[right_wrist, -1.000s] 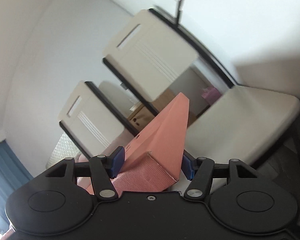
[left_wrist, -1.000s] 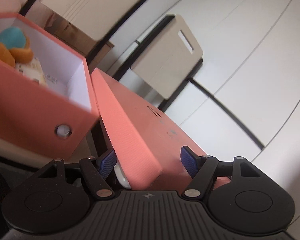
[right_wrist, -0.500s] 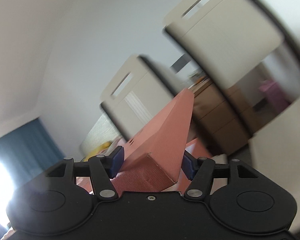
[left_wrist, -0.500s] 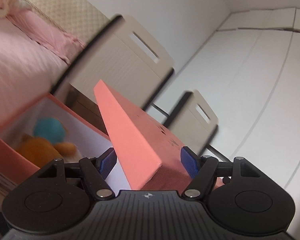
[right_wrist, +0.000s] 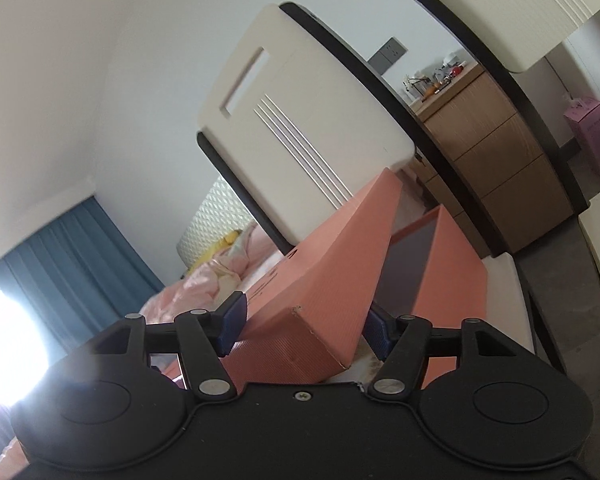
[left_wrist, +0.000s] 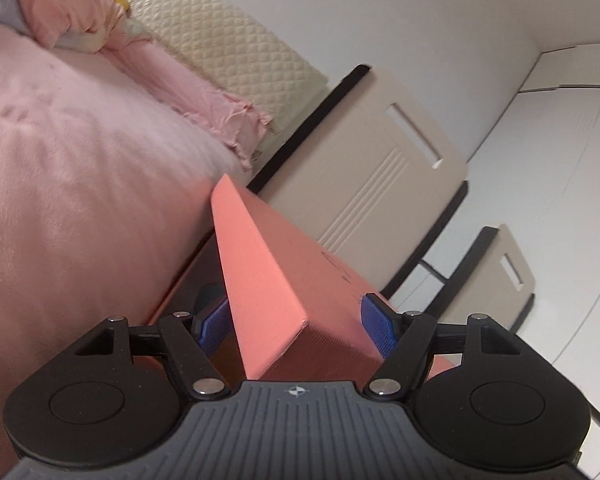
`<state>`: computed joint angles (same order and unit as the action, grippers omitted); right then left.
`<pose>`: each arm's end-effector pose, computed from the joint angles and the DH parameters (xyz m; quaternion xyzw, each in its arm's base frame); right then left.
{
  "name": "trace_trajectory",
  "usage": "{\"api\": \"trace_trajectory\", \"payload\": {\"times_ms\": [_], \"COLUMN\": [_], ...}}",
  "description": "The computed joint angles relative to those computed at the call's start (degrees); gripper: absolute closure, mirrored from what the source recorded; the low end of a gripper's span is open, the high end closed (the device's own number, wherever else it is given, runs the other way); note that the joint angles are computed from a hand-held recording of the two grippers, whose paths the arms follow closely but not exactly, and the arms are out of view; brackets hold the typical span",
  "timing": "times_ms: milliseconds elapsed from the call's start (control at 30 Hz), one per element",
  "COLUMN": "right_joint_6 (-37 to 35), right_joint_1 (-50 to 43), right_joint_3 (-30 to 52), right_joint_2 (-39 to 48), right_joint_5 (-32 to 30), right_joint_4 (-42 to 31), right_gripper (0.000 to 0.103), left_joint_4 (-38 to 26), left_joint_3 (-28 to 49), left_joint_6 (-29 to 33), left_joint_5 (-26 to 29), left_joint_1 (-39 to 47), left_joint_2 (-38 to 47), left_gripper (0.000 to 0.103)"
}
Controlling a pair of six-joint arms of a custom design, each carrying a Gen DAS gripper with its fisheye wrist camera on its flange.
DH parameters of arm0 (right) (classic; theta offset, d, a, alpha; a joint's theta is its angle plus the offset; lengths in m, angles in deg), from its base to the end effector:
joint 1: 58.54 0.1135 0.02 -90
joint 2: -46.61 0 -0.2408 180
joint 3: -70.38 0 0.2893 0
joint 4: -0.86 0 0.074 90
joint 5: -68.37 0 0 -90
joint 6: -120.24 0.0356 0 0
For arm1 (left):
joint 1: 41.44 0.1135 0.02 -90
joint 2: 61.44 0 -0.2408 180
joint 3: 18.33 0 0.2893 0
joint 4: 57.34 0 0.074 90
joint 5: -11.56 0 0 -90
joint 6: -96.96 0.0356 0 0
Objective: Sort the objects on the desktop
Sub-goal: 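Carry the lid with both tools over the open pink box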
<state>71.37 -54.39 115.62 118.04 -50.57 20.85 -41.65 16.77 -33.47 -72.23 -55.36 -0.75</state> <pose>0.3054 0.0394 0.2027 0.0703 0.7364 0.4206 0.5252 0.2619 -0.0689 0.1797 -0.1413 0.7520 -0.3303 0.5527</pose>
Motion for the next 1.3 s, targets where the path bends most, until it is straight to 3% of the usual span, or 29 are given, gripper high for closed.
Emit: {"api": "trace_trajectory", "payload": {"times_ms": [133,300,467,500,600,700,733,800,867,1033,1233,1300], "right_joint_6": [1.7,6.3,6.4,5.8,2.5,0.7,-0.1,-3.1,-5.8,-7.7,-7.8,-7.5], "right_joint_1": [0.5,-0.1,-0.1,0.0,0.5,0.7,1.0,2.1,3.3,3.2,0.6,0.2], "right_joint_3": [-2.1,-4.0,-6.3,-6.5,-7.0,-7.7,-7.8,-8.1,-8.5,-9.6,-12.5,-13.0], "right_joint_2": [1.8,4.2,3.3,2.7,0.9,-0.6,-1.1,-3.0,-4.5,-6.8,-11.4,-12.2], "right_joint_5": [0.9,-0.5,-0.1,0.5,2.7,3.9,4.7,7.9,11.2,12.4,9.5,8.3], "right_joint_4": [4.1,6.5,8.2,7.7,5.5,4.5,3.9,1.6,0.5,-0.2,-1.1,-1.4], "right_gripper": [0.040,0.040,0.040,0.040,0.036,0.033,0.032,0.016,0.009,0.005,0.005,0.009], "left_joint_4": [1.1,-0.6,-2.5,-3.2,-0.7,-0.2,-0.7,-1.7,-2.5,-3.5,-1.7,0.0], "left_joint_3": [-0.3,0.0,-0.9,-1.2,-4.5,-6.2,-6.3,-6.5,-6.5,-6.5,-7.0,-7.1], "left_joint_6": [1.7,5.5,6.1,6.7,10.2,12.0,12.3,12.8,13.4,13.7,17.6,19.5], "left_joint_5": [-1.5,-8.5,-13.2,-15.2,-26.5,-32.0,-33.0,-35.1,-37.0,-38.5,-42.2,-43.7], "left_joint_1": [-0.2,-4.2,-6.8,-7.9,-13.6,-16.6,-17.3,-18.6,-19.9,-21.3,-25.2,-27.0], "left_joint_2": [1.0,0.9,-1.2,-2.0,-5.8,-8.4,-8.9,-9.6,-9.9,-9.7,-9.5,-8.7], "left_gripper": [0.028,0.027,0.026,0.025,0.011,0.009,0.009,0.009,0.009,0.009,0.009,0.009]}}
